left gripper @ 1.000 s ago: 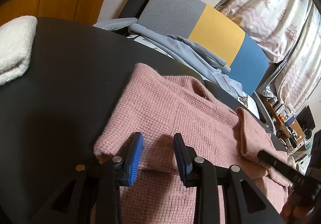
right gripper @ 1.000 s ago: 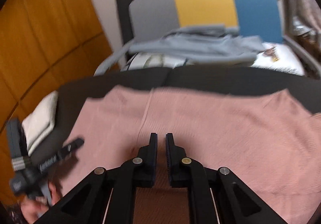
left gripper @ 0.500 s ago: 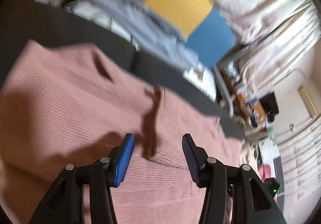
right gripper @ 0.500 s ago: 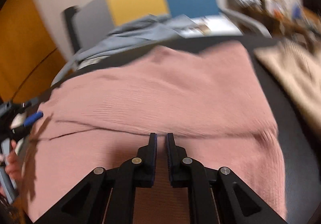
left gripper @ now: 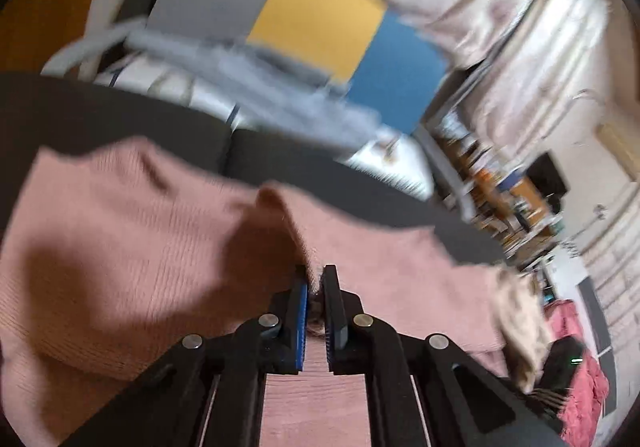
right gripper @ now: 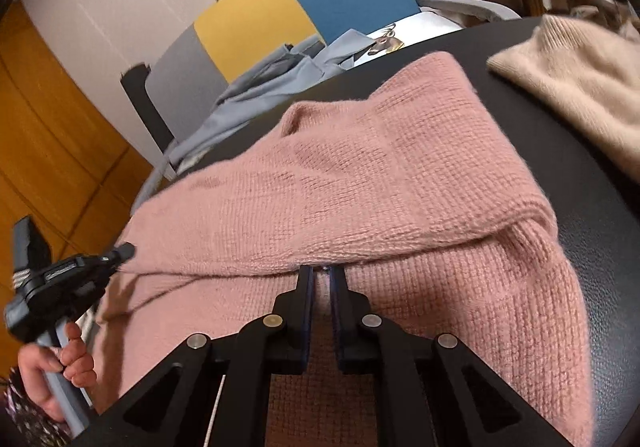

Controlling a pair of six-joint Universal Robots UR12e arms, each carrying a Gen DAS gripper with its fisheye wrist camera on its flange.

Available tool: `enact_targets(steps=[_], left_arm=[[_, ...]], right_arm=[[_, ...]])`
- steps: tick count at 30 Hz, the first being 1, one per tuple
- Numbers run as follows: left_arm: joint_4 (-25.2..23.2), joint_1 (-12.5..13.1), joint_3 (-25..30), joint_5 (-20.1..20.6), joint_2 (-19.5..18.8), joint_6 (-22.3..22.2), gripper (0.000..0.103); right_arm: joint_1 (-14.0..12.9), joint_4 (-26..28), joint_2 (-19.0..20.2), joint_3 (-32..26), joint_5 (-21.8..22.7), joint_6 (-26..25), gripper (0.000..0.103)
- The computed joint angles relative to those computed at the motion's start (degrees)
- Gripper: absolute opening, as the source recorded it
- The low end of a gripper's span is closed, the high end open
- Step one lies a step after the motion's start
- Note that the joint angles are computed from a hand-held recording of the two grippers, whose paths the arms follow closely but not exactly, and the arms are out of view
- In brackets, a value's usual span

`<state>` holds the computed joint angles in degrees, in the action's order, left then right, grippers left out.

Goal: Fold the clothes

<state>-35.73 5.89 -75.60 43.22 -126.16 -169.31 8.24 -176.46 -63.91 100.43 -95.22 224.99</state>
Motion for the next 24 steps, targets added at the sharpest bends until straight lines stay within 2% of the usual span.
enact_targets(steps=[3, 6, 9, 13, 16, 17, 19, 21, 24], left_arm=[[-0.01, 1.04, -0.30, -4.80, 0.91, 1.42, 0.005], [-1.74, 1.20, -0.39, -4.49, 1.40, 5.20, 0.006], [-1.11, 1.49, -1.09, -1.73, 1.17, 5.40, 0.006], [0.27, 1.37, -1.84, 4.24, -0.23, 4.63, 0.006], [-0.82, 1.19, -2.37, 7.12, -1.26, 6.21, 0.008], [-0.75, 1.50, -2.38, 5.05, -1.61, 4.29, 0.010], [-0.29, 2.37, -2.62, 0.90, -2.08, -0.17, 0.013], [1.91, 2.80, -3.55, -1.26, -2.27, -2.33, 0.014], [2.35, 2.96, -3.71, -1.96, -2.35, -2.57, 0.015]], right_arm=[[-0.09, -1.77, -0.56, 0.79, 0.12, 2.02, 0.009], [-0.32, 0.47, -0.86, 0.42, 0.55, 1.46, 0.009], [-0.57, 2.97, -1.16, -0.20, -1.39, 2.06, 0.008], [-0.95, 4.44, -2.78, 1.42, -7.27, 5.99, 0.008], [-2.40, 2.35, -3.63, 3.89, -4.96, 9.22, 0.003], [-2.71, 0.75, -3.74, 4.67, -4.12, 10.36, 0.003], [-2.94, 1.06, -4.30, 5.10, -2.69, 10.62, 0.003], [-2.79, 0.95, -5.12, 5.23, -0.57, 8.29, 0.008], [-0.86, 2.75, -6.02, 4.17, -2.13, -1.03, 0.008]])
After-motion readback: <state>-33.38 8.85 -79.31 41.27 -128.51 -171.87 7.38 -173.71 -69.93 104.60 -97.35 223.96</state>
